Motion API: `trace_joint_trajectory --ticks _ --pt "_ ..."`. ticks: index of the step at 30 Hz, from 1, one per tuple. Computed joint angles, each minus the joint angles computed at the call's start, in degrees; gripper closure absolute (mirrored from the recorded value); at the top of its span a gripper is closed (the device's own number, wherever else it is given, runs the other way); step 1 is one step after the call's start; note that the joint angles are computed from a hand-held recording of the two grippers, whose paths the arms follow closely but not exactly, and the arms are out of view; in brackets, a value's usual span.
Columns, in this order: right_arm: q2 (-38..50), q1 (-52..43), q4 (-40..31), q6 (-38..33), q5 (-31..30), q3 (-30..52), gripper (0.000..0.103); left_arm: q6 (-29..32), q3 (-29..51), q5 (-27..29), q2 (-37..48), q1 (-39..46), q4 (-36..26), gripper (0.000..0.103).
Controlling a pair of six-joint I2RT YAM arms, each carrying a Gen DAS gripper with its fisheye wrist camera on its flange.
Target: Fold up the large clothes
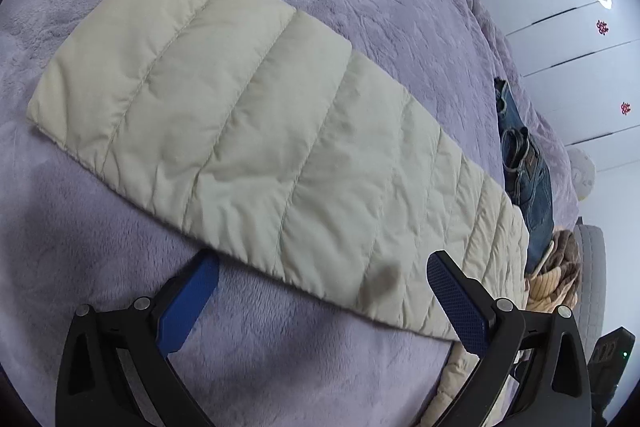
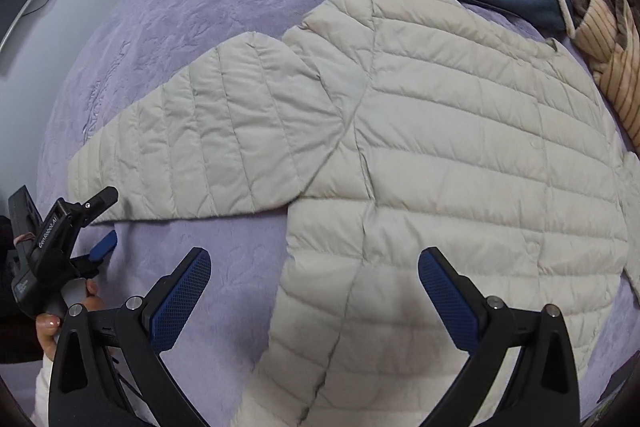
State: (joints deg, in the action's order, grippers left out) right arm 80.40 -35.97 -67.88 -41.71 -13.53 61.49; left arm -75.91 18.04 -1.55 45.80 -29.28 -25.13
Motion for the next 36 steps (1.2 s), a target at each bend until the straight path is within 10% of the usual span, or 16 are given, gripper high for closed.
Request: trace_joint_trajectory --ticks 6,9,10,14,25,36 --pt "4.48 6.48 10.21 8.95 -2.19 -0.29 0.015 1.0 1.05 -2.81 0.45 4.4 -0.85 0.004" --pt "7.85 7.4 12.48 11.27 -3.95 0.55 0.075 2.98 2.96 -3.49 3.91 5.68 -2.66 0.052" --pt "9.38 7.39 13.14 12.05 -4.22 0.73 0.081 4.07 2.35 -2.64 3.56 6.3 -1.46 0.074" --pt "13.02 7.54 16.83 12.68 -6.08 -0.81 0.085 8.12 2.68 -1.59 1.11 6.03 -0.03 0.096" --pt "21.61 6.67 20.77 13.47 -12.41 -1.64 0.086 13.17 25.49 -16.86 11.81 -16.76 -1.78 0.096" --pt "27.83 -16.46 0.11 -3.44 -16.06 20.83 0.086 23.12 70.37 -12.5 59.69 -31.19 -4.33 0.096"
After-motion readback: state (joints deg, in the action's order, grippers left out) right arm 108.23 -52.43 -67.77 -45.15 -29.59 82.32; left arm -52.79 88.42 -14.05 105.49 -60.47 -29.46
